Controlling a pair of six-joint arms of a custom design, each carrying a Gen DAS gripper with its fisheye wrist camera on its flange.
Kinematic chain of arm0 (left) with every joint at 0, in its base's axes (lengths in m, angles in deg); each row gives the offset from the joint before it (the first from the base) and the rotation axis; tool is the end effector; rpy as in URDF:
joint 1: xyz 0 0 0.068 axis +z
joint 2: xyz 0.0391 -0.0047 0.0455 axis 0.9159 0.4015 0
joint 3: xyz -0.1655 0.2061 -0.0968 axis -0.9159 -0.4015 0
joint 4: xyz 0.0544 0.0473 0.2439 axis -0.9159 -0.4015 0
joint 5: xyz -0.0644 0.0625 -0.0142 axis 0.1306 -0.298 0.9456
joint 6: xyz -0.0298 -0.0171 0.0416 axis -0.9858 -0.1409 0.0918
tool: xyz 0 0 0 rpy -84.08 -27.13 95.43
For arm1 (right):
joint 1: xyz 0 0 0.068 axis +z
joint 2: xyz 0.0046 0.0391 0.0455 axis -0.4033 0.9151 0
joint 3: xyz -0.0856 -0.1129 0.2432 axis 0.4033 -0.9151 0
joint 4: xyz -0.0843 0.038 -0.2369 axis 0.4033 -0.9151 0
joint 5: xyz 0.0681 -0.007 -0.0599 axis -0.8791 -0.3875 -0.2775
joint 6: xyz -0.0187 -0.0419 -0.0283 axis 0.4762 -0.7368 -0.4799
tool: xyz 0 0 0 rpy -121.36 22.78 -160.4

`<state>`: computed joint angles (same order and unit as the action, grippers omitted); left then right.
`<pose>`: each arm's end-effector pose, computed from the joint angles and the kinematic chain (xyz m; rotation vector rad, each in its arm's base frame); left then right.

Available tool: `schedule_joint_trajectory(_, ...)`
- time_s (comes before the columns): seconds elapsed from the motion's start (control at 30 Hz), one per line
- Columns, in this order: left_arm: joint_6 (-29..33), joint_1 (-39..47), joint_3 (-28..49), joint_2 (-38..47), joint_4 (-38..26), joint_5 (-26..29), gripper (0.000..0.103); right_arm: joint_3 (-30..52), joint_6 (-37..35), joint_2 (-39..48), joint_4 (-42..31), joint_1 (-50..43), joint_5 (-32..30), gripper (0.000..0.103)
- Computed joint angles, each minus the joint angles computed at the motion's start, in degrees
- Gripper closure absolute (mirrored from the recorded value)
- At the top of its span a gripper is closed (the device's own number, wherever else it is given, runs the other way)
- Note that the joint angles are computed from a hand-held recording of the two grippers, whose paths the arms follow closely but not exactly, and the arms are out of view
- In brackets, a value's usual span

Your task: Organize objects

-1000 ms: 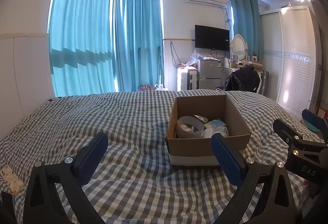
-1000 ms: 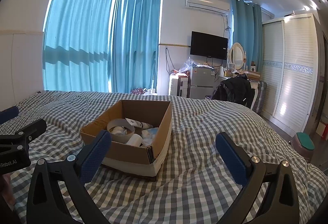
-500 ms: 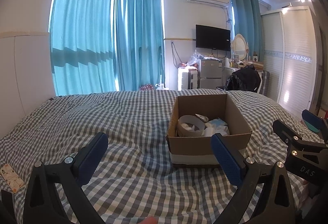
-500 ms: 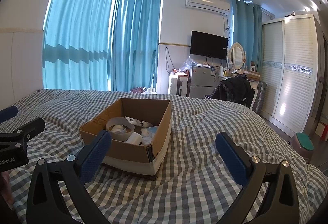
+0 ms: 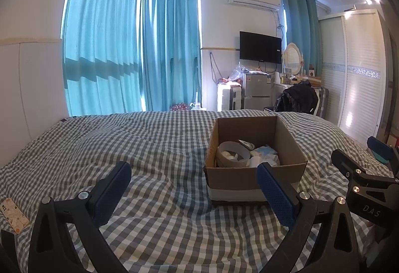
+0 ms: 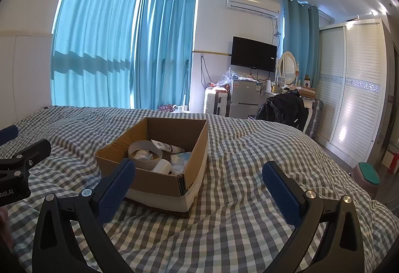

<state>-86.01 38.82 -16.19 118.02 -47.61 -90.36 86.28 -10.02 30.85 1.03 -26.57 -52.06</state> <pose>0.3109 -0.1503 0.1911 0.1826 1.9104 -0.0988 0.3020 -0.0196 0.1678 0.1043 1.8734 -0.1912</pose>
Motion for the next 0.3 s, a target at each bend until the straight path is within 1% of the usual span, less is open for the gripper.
schedule_joint_trajectory(0.17,0.1,-0.1,0.0,0.1,-0.1,-0.2,0.0,0.0,0.0,0.1,0.0,0.0,0.0,0.001)
schedule_joint_trajectory(0.3,0.3,-0.6,-0.7,0.1,1.1,-1.2,0.0,-0.1,0.1,0.2,0.2,0.1,0.1,0.001)
